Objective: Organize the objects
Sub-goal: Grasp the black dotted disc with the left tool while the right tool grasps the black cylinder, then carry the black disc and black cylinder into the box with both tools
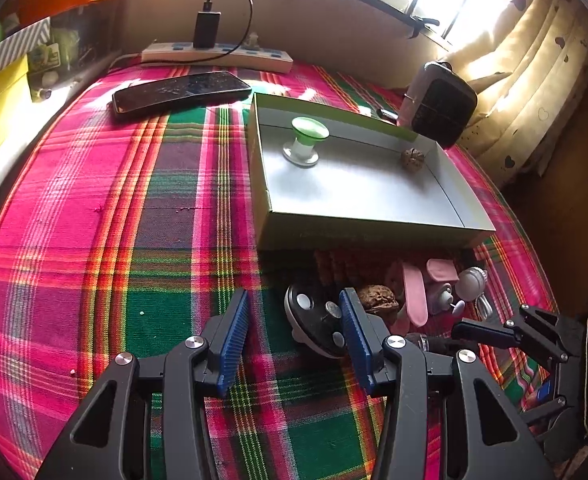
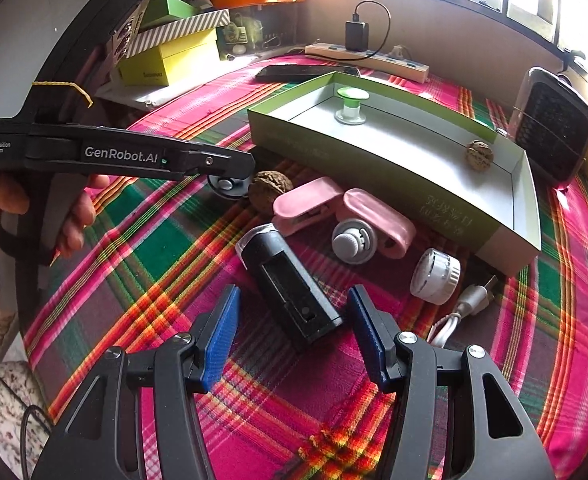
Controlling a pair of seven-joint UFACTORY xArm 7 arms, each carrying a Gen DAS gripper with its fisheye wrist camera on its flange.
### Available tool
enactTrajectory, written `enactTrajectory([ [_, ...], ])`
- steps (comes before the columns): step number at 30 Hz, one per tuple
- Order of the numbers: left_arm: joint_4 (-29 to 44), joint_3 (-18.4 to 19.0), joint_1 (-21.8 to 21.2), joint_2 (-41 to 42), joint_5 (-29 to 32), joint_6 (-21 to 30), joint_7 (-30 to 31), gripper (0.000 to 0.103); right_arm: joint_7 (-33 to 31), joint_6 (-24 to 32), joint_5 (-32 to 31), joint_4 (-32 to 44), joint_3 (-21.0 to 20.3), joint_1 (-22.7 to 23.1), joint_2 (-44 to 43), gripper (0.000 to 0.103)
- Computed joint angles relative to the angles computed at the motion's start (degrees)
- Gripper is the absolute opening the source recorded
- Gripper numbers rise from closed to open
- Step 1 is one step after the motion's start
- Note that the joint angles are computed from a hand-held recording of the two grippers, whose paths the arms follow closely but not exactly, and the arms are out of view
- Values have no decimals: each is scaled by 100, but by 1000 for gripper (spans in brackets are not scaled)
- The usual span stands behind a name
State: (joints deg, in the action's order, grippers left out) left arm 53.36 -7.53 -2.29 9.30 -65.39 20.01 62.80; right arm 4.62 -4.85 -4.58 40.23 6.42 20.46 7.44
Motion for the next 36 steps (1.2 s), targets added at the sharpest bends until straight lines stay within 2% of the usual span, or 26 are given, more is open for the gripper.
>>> enactTrajectory([
  [2, 2, 1, -5, 1, 22, -8, -28, 45, -241, 6, 213, 58, 493, -452, 54, 56],
  [3, 5, 3, -14, 4, 64, -23, -68, 45, -251, -1, 196, 81, 565, -521, 81, 56],
  [7, 12, -15, -20, 23, 111, -80, -155, 45, -6, -46, -92, 131, -411, 426, 129, 56],
  [10, 4, -36, -20, 26, 105, -129, -132, 45, 16, -65, -115, 134, -405, 412, 138, 56],
  [15, -34, -81, -55, 23, 156, -320, -98, 44, 166, -69, -229, 140, -758, 746, 139, 55],
  [19, -53, -104, -62, 24, 205, -411, -103, 43, 292, -118, -282, 117, -1016, 977, 126, 39],
  [25, -48, -135, -55, 53, 286, -520, -184, 34, 356, -133, -302, 102, -1161, 1102, 110, 32],
  [30, -44, -168, -16, 67, 279, -558, -166, 27, 410, -130, -333, 107, -1306, 1240, 111, 30],
  [33, -46, -181, 1, 69, 242, -561, -124, 26, 412, -130, -331, 110, -1256, 1193, 114, 30],
  [36, -47, -185, 5, 66, 221, -563, -100, 26, 464, -127, -367, 101, -1418, 1349, 103, 29],
])
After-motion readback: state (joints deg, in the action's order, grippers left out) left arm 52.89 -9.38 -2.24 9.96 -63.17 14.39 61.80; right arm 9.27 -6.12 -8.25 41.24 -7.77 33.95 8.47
